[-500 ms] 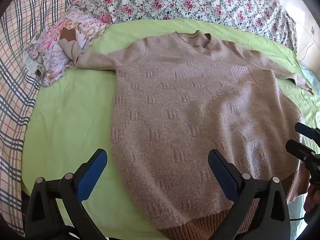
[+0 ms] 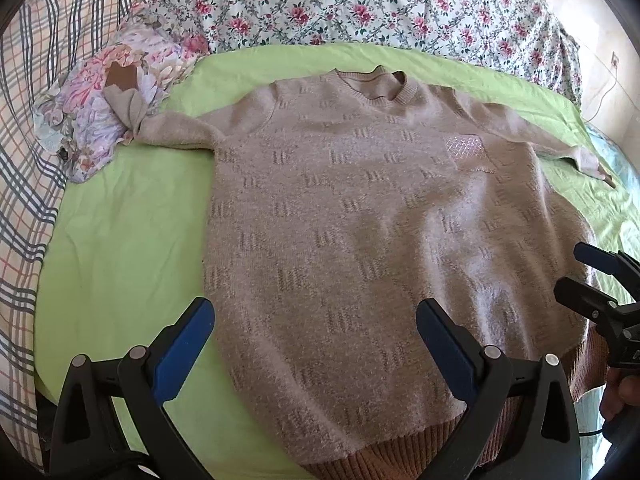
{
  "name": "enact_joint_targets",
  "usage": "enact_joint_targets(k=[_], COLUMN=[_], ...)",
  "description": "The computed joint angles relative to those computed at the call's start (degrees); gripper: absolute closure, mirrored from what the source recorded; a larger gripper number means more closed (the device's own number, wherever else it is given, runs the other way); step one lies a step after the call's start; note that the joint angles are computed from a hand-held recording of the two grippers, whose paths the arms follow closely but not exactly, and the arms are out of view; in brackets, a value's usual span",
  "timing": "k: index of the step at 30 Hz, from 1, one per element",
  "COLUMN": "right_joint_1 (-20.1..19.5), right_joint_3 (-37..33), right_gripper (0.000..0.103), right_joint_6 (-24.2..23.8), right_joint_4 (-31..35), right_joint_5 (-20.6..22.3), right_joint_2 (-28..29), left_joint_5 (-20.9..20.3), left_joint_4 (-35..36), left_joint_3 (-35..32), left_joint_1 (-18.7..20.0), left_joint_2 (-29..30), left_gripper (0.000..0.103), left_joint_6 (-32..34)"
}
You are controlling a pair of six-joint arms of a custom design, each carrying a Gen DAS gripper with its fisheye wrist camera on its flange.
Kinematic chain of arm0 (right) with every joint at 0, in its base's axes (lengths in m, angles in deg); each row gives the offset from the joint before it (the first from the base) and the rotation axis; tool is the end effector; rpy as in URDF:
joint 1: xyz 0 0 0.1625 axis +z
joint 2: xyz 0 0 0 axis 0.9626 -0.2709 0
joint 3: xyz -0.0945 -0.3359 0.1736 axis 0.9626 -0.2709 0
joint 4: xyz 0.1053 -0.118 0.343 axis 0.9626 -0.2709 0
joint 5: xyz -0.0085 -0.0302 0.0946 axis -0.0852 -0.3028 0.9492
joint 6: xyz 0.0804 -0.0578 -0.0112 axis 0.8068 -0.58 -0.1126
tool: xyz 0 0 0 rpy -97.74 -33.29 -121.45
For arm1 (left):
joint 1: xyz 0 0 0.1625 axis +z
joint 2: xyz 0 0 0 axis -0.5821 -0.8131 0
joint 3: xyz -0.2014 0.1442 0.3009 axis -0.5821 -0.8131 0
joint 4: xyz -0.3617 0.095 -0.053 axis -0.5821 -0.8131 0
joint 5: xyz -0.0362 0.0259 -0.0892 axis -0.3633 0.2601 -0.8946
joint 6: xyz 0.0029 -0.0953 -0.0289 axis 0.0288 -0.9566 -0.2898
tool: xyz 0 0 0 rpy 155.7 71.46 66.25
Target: Fold small clothes
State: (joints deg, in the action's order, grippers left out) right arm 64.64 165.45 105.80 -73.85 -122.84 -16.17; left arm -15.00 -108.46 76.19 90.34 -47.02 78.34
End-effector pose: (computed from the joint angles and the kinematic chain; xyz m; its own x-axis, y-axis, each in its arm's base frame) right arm 0.4000 -0.2785 0.0228 -0.8159 0.2629 0.5149 -0.1453 0.7688 -0.6227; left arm -0.0449 -0.3923 0.2805 -0.5659 0.5636 -0.6017 0.7540 0.6490 -0.1013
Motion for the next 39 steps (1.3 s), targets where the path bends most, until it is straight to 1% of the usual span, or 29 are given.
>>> enact_joint_targets(k=[3, 6, 8, 9, 10, 11, 13, 15, 16, 17, 18, 20, 23, 26, 27, 28, 31, 33, 36, 39], right_joint_1=[-0.17, -0.34, -0.5, -0.59, -0.65, -0.66, -0.13, 0.22, 0.23, 0.11, 0.2, -0.01, 0.03, -0.1, -0.06, -0.25, -0.2, -0.36, -0.44, -0.58], right_joint_3=[0.34, 0.4, 0.54, 0.55, 0.58, 0.59, 0.05, -0.08, -0.11, -0.03, -0.09, 0.14, 0.38, 0.03, -0.03, -0.26, -0.22, 0.26, 0.38, 0.24], right_gripper=[0.007, 0.007, 0.007, 0.007, 0.007, 0.007, 0.007, 0.007, 0.007, 0.007, 0.007, 0.007, 0.007, 0.007, 0.007, 0.007, 0.007, 0.007, 0.007, 0.007], right_joint_6=[-0.24, -0.77, -1.3, -1.55, -0.69, -0.95, -1.53, -2.43, -2.58, -2.35, -2.49, -2.57, -3.34, -1.89, -1.78, -0.8, -1.47, -2.3, -2.96, -2.45], right_joint_4=[-0.51, -1.29, -2.02, -2.21, -1.08, -1.24, -0.64, -0.81, -1.07, -1.21, -1.23, -2.6, -4.01, -0.82, -0.65, 1.63, -0.17, -2.96, -4.37, -3.25], right_joint_5=[-0.38, -1.06, -1.16, -1.17, -0.26, -0.49, -2.8, -4.77, -4.76, -4.08, -4.52, -3.52, -3.9, -3.13, -3.13, -2.23, -2.61, -2.4, -2.72, -2.4], right_joint_2=[-0.05, 0.19, 0.17, 0.16, -0.41, -0.39, 0.27, 0.79, 0.82, 0.6, 0.76, 0.62, 0.85, 0.23, 0.16, -0.31, 0.03, 0.18, 0.34, 0.02], left_joint_5=[0.1, -0.32, -0.78, -0.7, -0.4, -0.48, -0.55, -0.32, -0.43, -0.76, -0.99, -1.41, -1.48, -1.76, -1.82, -1.57, -1.24, -1.15, -1.23, -1.56], left_joint_4=[-0.75, 0.3, -0.72, -0.24, 1.29, 1.22, 0.35, -2.57, -4.89, -5.34, -5.73, -6.2, -5.65, -5.16, -5.05, -4.39, -3.64, -3.48, -3.77, -3.69], left_joint_3=[0.18, -0.49, -0.43, -0.63, -1.1, -1.21, -1.08, -0.3, 0.39, 0.42, 0.49, 0.65, 0.48, 0.16, 0.08, -0.1, -0.25, -0.33, -0.42, -0.74], left_joint_1=[-0.19, 0.18, 0.41, 0.36, 0.29, 0.35, 0.36, 0.14, 0.13, 0.22, 0.26, 0.33, 0.34, 0.46, 0.45, 0.38, 0.07, -0.04, -0.05, 0.26], left_joint_2=[0.34, 0.76, 0.93, 0.99, 0.98, 1.07, 1.23, 1.54, 1.7, 1.81, 1.86, 1.83, 1.93, 2.1, 2.17, 2.24, 2.47, 2.57, 2.8, 3.17], left_gripper=[0.002, 0.002, 0.002, 0.002, 0.002, 0.002, 0.002, 0.002, 0.002, 0.002, 0.002, 0.002, 0.002, 0.002, 0.002, 0.002, 0.002, 0.002, 0.002, 0.002], left_joint_6=[0.4, -0.01, 0.51, 0.27, -0.28, -0.18, 0.29, 1.66, 2.77, 2.89, 3.04, 3.25, 3.13, 2.95, 2.85, 2.6, 2.17, 2.2, 2.4, 2.52])
